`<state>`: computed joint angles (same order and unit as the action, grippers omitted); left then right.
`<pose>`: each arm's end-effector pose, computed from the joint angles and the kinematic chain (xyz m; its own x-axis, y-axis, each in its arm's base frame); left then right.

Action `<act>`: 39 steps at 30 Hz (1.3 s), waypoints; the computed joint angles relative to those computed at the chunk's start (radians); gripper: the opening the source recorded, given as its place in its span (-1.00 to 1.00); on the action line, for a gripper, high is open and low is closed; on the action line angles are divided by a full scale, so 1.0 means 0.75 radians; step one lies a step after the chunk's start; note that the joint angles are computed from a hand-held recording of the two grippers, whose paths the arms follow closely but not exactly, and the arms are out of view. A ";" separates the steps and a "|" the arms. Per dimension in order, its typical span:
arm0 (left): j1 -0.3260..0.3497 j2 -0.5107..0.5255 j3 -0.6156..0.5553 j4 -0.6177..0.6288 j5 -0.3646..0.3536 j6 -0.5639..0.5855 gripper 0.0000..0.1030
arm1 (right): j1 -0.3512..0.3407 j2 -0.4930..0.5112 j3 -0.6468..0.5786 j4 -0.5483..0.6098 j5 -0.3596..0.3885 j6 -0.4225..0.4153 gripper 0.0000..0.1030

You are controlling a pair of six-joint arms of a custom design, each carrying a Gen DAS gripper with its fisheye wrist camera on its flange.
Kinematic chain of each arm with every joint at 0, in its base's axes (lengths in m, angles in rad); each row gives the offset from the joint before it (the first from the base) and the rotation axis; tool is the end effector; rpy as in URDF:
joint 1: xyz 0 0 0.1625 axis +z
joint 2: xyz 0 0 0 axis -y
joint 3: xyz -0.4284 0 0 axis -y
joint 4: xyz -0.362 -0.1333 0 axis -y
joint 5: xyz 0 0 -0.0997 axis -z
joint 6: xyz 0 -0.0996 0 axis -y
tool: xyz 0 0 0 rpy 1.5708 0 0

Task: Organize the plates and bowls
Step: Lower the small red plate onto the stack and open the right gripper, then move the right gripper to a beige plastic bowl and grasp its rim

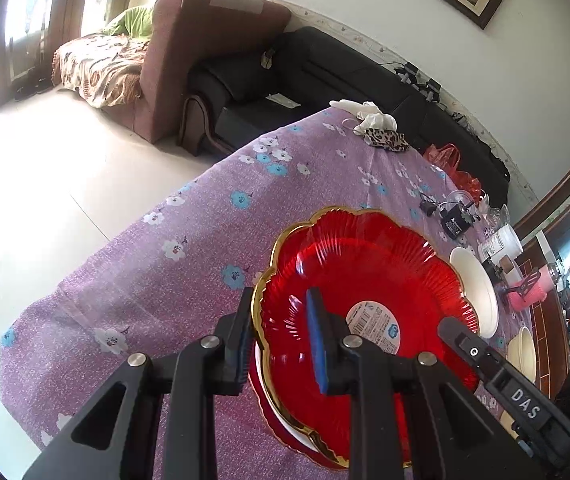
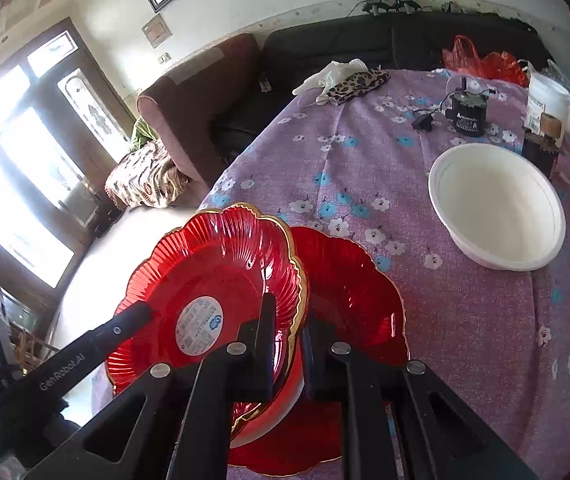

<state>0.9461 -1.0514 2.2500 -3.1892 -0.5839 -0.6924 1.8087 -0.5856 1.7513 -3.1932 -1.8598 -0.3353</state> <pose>-0.0922 -0.4978 0.1877 -0.8382 -0.4370 -0.3262 -0.0013 0.5999 -0.8001 0.2507 -0.5888 0.0249 -0.8380 -0.3850 0.3867 -0.5160 0.7895 -0.3323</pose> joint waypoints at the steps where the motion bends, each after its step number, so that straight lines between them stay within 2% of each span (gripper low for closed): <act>1: -0.007 -0.002 0.004 0.008 0.015 -0.009 -0.56 | 0.002 0.002 0.002 -0.009 -0.005 -0.008 -0.72; 6: -0.042 -0.012 0.019 0.073 0.095 -0.037 -0.50 | 0.008 0.002 0.018 -0.068 -0.028 -0.034 -0.57; 9: -0.060 -0.018 0.032 0.077 0.129 -0.048 -0.49 | 0.011 -0.005 0.028 -0.097 -0.037 -0.049 -0.55; 13: -0.070 -0.041 0.058 0.049 0.125 -0.055 -0.42 | 0.016 -0.015 0.049 -0.143 -0.051 -0.070 -0.26; 17: -0.109 -0.068 0.115 -0.011 0.144 -0.070 -0.21 | 0.002 -0.055 0.102 -0.202 -0.030 -0.076 -0.24; 18: -0.122 -0.072 0.128 -0.026 0.150 -0.071 -0.08 | 0.000 -0.065 0.118 -0.215 -0.026 -0.073 -0.17; 21: -0.170 -0.071 0.159 -0.056 0.191 -0.083 0.12 | -0.030 -0.109 0.186 -0.271 0.003 -0.059 0.01; 28: -0.293 0.006 0.140 0.106 0.329 -0.140 0.32 | -0.122 -0.207 0.341 -0.355 0.049 -0.042 0.03; 31: -0.347 0.075 0.113 0.155 0.372 -0.120 0.50 | -0.174 -0.252 0.398 -0.375 0.079 -0.023 0.04; 34: -0.373 0.141 0.077 0.137 0.350 -0.045 0.56 | -0.235 -0.311 0.470 -0.404 0.114 0.001 0.04; 39: -0.383 0.231 0.003 0.161 0.247 0.008 0.56 | -0.325 -0.401 0.581 -0.447 0.163 0.014 0.10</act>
<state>0.6592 -0.8780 2.2524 -3.0682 -0.3984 -0.6861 1.5650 -0.8863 2.1873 -3.5281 -1.7379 -0.3247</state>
